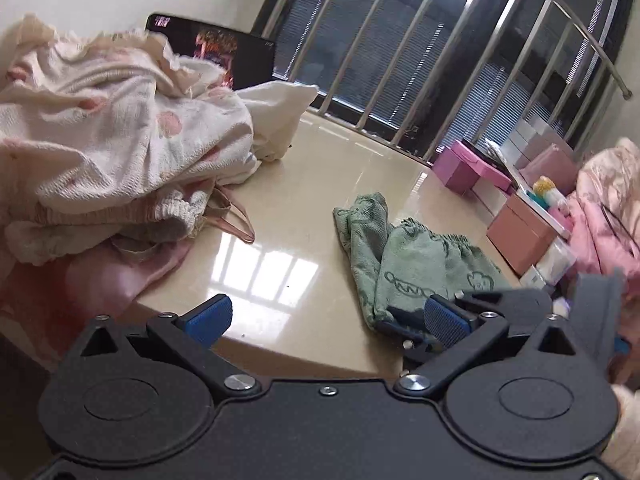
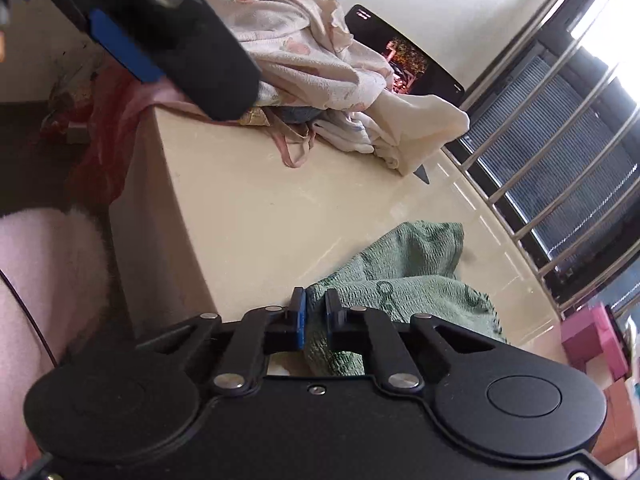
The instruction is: Fold clothes
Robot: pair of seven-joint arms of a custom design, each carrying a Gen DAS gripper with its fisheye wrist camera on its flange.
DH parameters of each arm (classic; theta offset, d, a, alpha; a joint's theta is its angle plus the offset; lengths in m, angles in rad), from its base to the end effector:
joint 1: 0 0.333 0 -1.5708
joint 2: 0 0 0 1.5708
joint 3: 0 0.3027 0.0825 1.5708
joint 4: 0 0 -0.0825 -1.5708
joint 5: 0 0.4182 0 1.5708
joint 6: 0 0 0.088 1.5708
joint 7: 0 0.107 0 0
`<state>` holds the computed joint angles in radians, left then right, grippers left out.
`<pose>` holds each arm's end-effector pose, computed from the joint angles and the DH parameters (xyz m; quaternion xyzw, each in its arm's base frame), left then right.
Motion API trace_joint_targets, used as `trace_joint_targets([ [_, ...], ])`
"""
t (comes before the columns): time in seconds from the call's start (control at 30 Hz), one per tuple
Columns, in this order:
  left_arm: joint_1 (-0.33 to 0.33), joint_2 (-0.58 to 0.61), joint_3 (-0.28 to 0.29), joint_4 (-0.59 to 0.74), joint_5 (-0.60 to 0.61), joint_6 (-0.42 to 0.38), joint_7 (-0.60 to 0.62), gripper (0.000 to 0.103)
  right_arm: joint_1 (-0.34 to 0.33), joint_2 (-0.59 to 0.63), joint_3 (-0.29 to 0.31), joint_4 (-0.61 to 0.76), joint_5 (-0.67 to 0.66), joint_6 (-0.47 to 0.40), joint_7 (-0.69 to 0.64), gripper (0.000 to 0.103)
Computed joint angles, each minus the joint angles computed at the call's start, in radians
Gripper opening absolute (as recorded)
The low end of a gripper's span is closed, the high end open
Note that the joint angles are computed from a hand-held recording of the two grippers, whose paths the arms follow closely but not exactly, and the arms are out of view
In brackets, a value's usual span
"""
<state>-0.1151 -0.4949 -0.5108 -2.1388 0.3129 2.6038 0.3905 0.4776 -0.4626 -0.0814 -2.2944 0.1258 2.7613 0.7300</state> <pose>0.3818 -0.3477 0.6618 -0.7056 0.5218 -0.4385 0.1940 0.4683 0.1836 0.6176 -0.8716 0.1935 -0.3421 0.2929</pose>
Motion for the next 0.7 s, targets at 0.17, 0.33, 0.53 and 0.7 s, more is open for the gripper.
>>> trace_joint_targets([
  [0.17,-0.06,0.142,0.077,0.082,-0.102,0.046,0.004,0.103,0.054,-0.05,-0.119,0.049,0.263,-0.135,0.044,0.005],
  [0.33,-0.15,0.302,0.154,0.166,-0.297,0.148,0.095,0.103,0.047,-0.105,-0.192,0.076,0.467,-0.19,0.043,0.005],
  [0.53,-0.223,0.446,0.21,0.248,-0.571,0.237,0.181,0.103,0.02,-0.157,-0.238,0.076,0.607,-0.261,-0.003,0.005],
  [0.7,-0.221,0.493,0.22,0.284,-0.443,0.247,0.011,0.095,-0.026,-0.206,-0.239,0.039,0.647,-0.307,-0.026,0.005],
])
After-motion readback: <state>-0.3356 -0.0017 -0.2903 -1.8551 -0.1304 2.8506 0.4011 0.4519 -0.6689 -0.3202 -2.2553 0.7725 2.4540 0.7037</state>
